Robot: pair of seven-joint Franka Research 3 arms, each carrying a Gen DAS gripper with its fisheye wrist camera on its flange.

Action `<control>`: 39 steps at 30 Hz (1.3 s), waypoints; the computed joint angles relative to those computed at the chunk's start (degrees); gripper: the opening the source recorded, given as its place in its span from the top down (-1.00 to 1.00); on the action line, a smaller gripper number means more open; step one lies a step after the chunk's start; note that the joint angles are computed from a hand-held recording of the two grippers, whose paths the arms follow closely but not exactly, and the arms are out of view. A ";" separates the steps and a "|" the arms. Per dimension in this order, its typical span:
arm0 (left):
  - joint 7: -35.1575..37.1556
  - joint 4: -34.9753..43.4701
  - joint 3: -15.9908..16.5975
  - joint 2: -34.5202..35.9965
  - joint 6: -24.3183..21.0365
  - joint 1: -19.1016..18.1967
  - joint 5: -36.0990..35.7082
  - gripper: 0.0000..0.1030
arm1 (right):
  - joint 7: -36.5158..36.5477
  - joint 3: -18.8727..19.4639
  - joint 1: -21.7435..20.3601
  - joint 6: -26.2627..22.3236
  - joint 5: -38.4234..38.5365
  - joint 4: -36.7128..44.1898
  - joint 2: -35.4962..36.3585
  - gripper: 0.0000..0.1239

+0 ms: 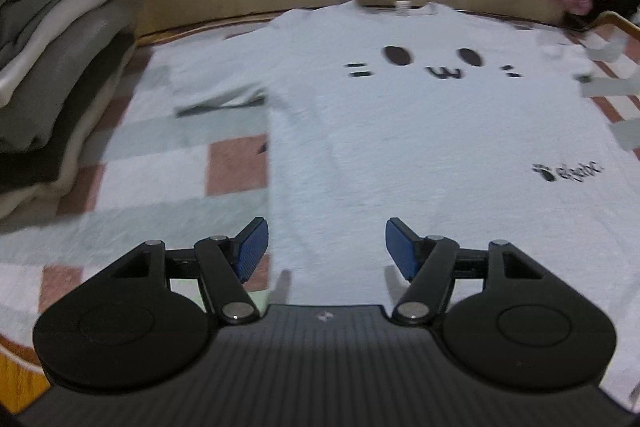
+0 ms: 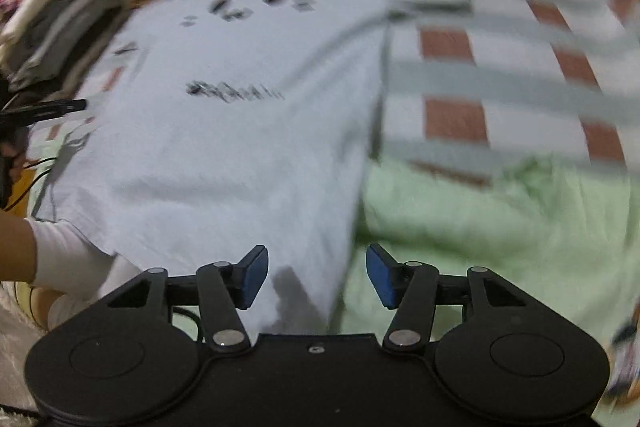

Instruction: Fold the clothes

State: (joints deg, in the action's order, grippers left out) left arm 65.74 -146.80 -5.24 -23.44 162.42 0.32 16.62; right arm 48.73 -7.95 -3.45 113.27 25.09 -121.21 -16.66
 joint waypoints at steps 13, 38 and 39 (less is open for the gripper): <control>8.61 -3.22 12.69 -0.07 14.84 -13.67 -9.12 -0.25 | -11.36 0.10 3.30 2.65 24.59 10.08 10.74 0.89; 29.63 -1.63 17.92 0.05 9.30 -22.92 -26.63 -0.29 | 17.45 13.17 5.59 30.59 5.53 49.35 48.85 0.87; 32.41 -1.27 19.70 0.16 8.23 -25.34 -28.73 -0.30 | 13.71 15.99 3.10 29.13 9.92 45.19 46.14 0.85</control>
State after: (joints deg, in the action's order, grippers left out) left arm 98.15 -148.07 14.46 -23.28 170.66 -25.02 -12.11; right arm 62.44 8.05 -0.36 142.41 35.01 -76.02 29.49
